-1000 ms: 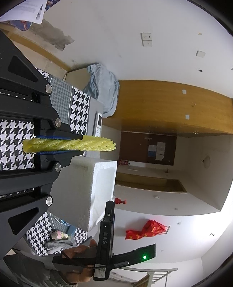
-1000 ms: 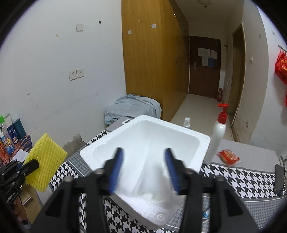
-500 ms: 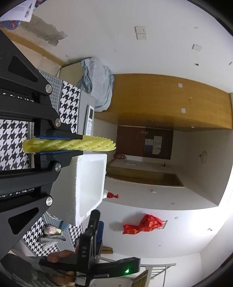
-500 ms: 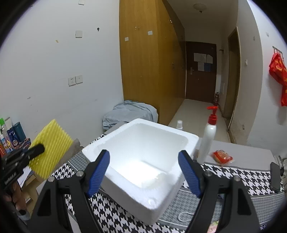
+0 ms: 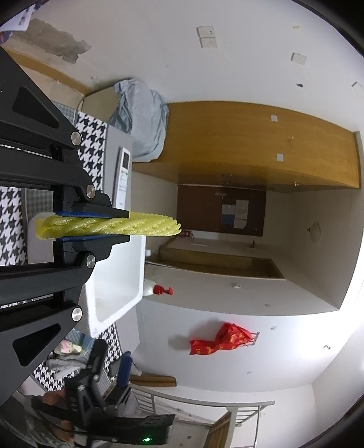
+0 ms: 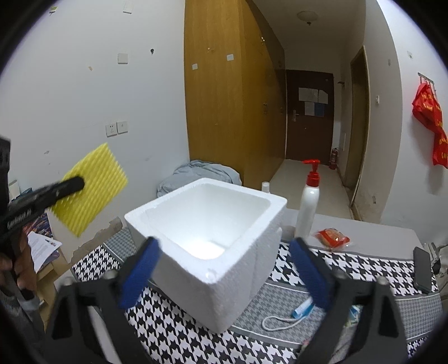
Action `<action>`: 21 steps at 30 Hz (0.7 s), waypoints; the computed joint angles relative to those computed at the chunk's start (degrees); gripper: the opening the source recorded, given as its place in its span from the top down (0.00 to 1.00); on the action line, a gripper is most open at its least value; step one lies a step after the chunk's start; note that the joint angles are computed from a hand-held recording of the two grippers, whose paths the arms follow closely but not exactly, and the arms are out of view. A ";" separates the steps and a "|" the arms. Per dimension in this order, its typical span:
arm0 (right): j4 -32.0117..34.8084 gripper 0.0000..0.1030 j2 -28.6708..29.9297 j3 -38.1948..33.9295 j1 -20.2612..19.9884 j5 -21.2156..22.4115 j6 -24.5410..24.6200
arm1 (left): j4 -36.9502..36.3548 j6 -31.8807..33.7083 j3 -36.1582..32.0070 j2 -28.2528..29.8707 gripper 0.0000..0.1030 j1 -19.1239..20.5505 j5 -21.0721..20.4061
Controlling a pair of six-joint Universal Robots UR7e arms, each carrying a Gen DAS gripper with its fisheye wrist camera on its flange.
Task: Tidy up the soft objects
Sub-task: 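Move the left gripper over the box and release the yellow sleeve inside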
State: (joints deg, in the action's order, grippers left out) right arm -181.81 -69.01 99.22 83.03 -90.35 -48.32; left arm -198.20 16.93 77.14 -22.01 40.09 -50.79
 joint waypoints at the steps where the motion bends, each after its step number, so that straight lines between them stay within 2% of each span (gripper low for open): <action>1: -0.33 0.01 -0.24 0.32 -0.20 0.12 -0.17 | 0.16 0.38 -0.65 0.30 0.91 -0.10 -0.23; 13: -1.27 0.01 -2.85 2.43 -2.67 0.86 -0.28 | 5.83 0.93 -7.45 3.49 0.91 -0.06 -3.36; 21: -2.11 0.01 -4.73 3.59 -4.77 1.62 -0.01 | 12.56 -0.62 -13.50 6.26 0.91 0.47 -5.07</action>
